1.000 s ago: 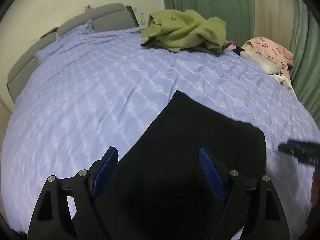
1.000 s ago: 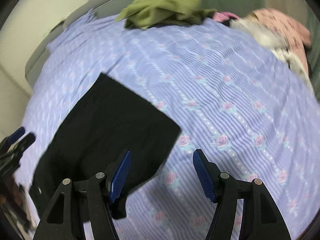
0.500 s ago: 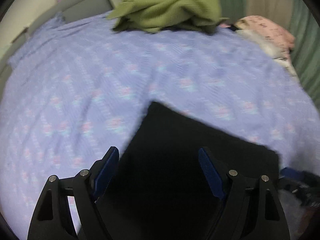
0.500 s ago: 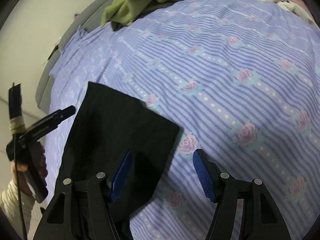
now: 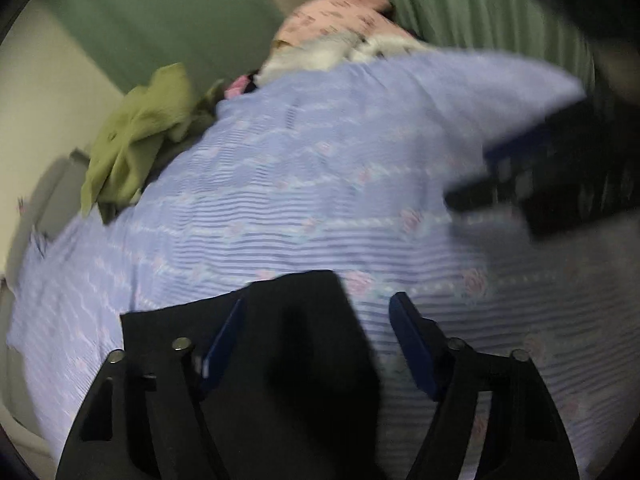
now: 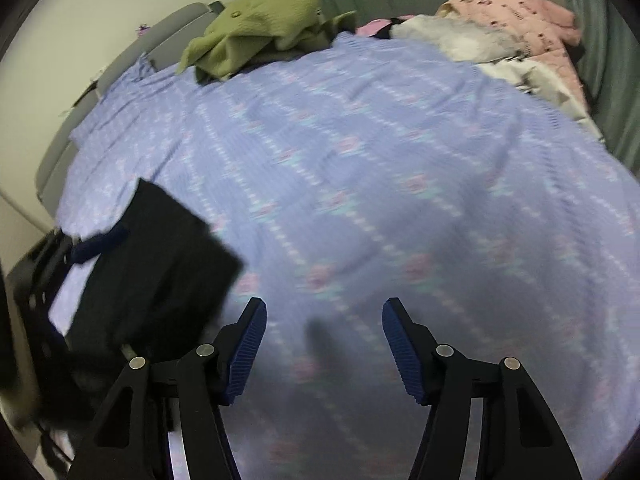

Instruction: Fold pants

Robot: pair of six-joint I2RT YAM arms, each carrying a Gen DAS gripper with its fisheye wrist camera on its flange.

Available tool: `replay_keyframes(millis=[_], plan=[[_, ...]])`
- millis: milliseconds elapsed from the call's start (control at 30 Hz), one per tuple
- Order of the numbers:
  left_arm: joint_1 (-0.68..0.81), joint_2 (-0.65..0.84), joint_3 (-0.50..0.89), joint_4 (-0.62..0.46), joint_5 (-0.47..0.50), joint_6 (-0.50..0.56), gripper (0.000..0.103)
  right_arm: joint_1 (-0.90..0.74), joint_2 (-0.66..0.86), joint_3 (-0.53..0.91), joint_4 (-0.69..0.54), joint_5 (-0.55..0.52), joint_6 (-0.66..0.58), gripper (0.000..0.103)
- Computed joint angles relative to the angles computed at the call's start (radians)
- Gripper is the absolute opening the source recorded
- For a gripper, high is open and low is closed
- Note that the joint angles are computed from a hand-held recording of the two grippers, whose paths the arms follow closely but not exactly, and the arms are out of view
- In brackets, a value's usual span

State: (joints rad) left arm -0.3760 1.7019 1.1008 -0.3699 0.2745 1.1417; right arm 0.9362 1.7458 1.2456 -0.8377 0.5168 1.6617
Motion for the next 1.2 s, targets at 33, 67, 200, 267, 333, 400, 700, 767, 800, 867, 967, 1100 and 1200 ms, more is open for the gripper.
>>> replay_keyframes(millis=[33, 67, 200, 267, 333, 400, 700, 767, 800, 867, 967, 1100, 1200], plan=[[-0.018, -0.006, -0.043, 0.065, -0.033, 0.001, 0.061, -0.002, -0.011, -0.013, -0.009, -0.001, 0.004, 0.062], [-0.034, 0.000, -0.071, 0.115, -0.065, -0.003, 0.059, -0.001, -0.020, -0.025, -0.013, -0.004, 0.009, 0.062], [-0.044, 0.098, 0.004, 0.082, -0.134, -0.032, 0.050, 0.008, -0.048, -0.062, 0.010, -0.010, 0.014, 0.061], [-0.041, 0.114, 0.023, 0.063, -0.133, -0.026, 0.014, 0.012, -0.038, -0.056, 0.021, -0.010, 0.008, 0.061], [-0.026, 0.122, 0.092, -0.028, -0.106, -0.107, 0.004, 0.009, -0.029, -0.051, 0.040, -0.012, -0.012, 0.060], [0.030, 0.121, 0.188, -0.131, -0.010, -0.245, 0.004, 0.002, -0.021, -0.047, 0.079, -0.017, -0.045, 0.053], [0.243, 0.350, 0.606, -0.350, 0.027, -0.595, 0.004, -0.082, 0.088, 0.038, 0.373, -0.081, -0.368, 0.049], [0.261, 0.348, 0.609, -0.350, 0.030, -0.580, 0.004, -0.109, 0.128, 0.057, 0.455, -0.114, -0.438, 0.049], [0.263, 0.342, 0.602, -0.352, 0.029, -0.567, 0.004, -0.126, 0.157, 0.085, 0.458, -0.136, -0.465, 0.049], [0.267, 0.321, 0.580, -0.354, 0.041, -0.543, 0.004, -0.154, 0.180, 0.085, 0.504, -0.172, -0.490, 0.050], [0.261, 0.295, 0.547, -0.346, 0.052, -0.524, 0.004, -0.205, 0.167, -0.001, 0.646, -0.271, -0.472, 0.050], [0.255, 0.301, 0.553, -0.346, 0.065, -0.551, 0.004, -0.234, 0.192, -0.016, 0.682, -0.349, -0.465, 0.050], [0.254, 0.299, 0.572, -0.363, 0.082, -0.567, 0.004, -0.229, 0.219, 0.040, 0.650, -0.348, -0.530, 0.049]])
